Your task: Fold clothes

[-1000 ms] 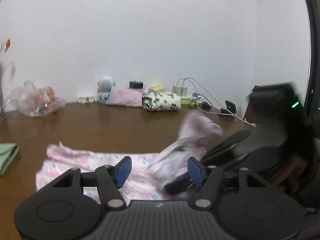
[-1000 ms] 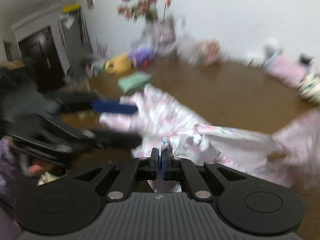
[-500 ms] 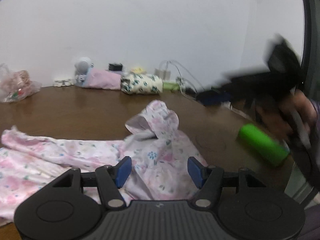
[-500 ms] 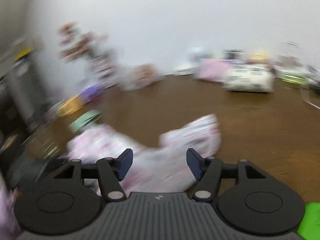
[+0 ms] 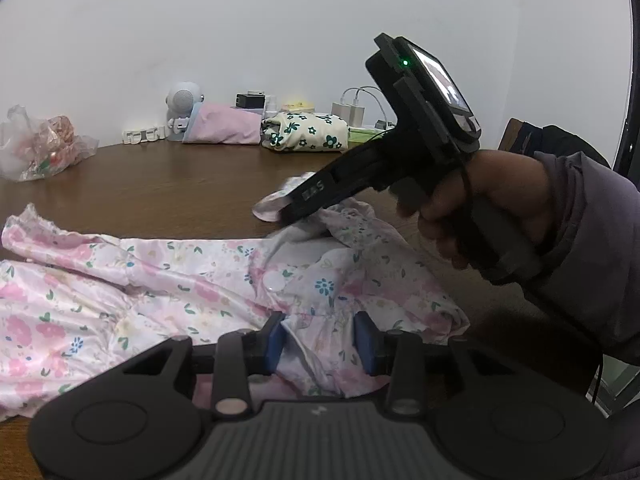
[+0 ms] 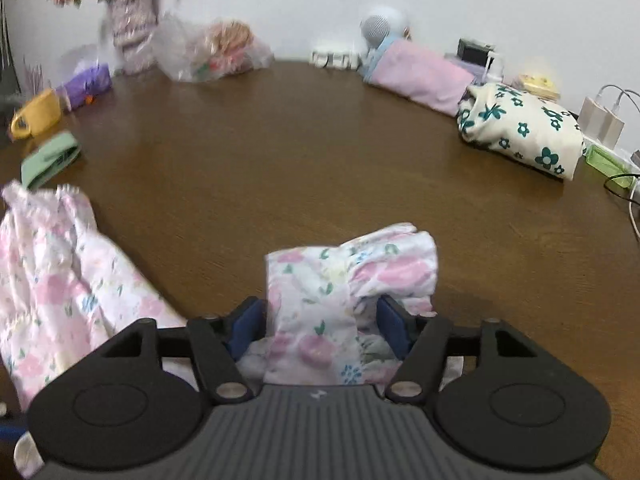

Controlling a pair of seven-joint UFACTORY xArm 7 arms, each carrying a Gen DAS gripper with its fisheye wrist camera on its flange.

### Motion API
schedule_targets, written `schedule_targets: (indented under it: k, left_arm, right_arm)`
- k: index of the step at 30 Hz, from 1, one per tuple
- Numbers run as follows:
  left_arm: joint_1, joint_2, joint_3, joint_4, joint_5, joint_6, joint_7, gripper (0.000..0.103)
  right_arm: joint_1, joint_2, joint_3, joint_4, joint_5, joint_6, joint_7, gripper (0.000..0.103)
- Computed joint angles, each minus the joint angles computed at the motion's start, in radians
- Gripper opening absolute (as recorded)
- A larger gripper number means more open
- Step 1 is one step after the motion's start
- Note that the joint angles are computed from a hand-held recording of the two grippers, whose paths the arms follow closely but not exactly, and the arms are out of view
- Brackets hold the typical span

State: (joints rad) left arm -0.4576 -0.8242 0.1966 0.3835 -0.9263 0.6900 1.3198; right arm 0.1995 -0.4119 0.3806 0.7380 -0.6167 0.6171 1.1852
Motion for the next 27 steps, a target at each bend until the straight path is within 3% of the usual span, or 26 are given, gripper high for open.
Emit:
schedule_targets:
  k: [1, 3, 5, 7, 10, 11, 16, 19, 21, 22, 23, 25, 27]
  left_arm:
    - [0.0, -0.001, 0.002, 0.001, -0.002, 0.0, 0.001, 0.035]
    - [0.0, -0.002, 0.008, 0.004, -0.009, 0.0, 0.006, 0.032]
    - [-0.012, -0.006, 0.023, 0.004, -0.037, -0.015, 0.038, 0.03]
    - [-0.018, -0.007, 0.033, 0.006, -0.063, -0.029, 0.068, 0.03]
    - [-0.009, 0.002, 0.023, 0.012, -0.07, -0.045, 0.075, 0.028]
    - [-0.006, 0.003, 0.022, 0.013, -0.071, -0.05, 0.078, 0.028]
    - [0.023, -0.087, 0.047, -0.04, -0.049, -0.066, 0.13, 0.029]
    - [0.025, -0.102, 0.031, -0.058, -0.035, -0.118, 0.12, 0.031]
    - [0.003, -0.094, 0.027, -0.064, -0.026, -0.166, 0.125, 0.031]
    - [-0.021, -0.082, 0.037, -0.059, -0.026, -0.187, 0.141, 0.031]
    - [-0.033, -0.082, 0.051, -0.055, -0.014, -0.184, 0.148, 0.031]
    - [-0.056, -0.083, 0.079, -0.045, 0.005, -0.172, 0.165, 0.032]
    - [-0.08, -0.095, 0.138, -0.021, -0.003, -0.136, 0.195, 0.044]
  right_arm:
    - [0.003, -0.018, -0.018, -0.02, 0.018, -0.03, 0.012, 0.01]
    - [0.01, -0.084, -0.069, -0.095, 0.087, -0.148, 0.035, 0.006]
    - [-0.013, -0.178, -0.072, -0.172, 0.111, -0.269, 0.062, 0.005]
    - [0.046, -0.247, -0.133, -0.236, 0.164, -0.4, 0.006, 0.005]
    - [0.298, -0.226, -0.352, -0.267, 0.258, -0.585, -0.191, 0.006]
    - [0.384, -0.199, -0.416, -0.255, 0.279, -0.601, -0.251, 0.006]
    - [0.75, -0.022, -0.678, -0.135, 0.454, -0.486, -0.501, 0.007]
    - [0.871, 0.015, -0.774, -0.136, 0.575, -0.522, -0.601, 0.01]
    - [0.869, -0.002, -0.764, -0.143, 0.601, -0.526, -0.627, 0.026]
    - [0.83, -0.016, -0.723, -0.143, 0.593, -0.512, -0.62, 0.054]
    - [0.755, -0.039, -0.651, -0.147, 0.562, -0.49, -0.596, 0.069]
    - [0.612, -0.1, -0.515, -0.157, 0.499, -0.438, -0.554, 0.07]
    - [0.493, -0.173, -0.397, -0.158, 0.443, -0.361, -0.525, 0.07]
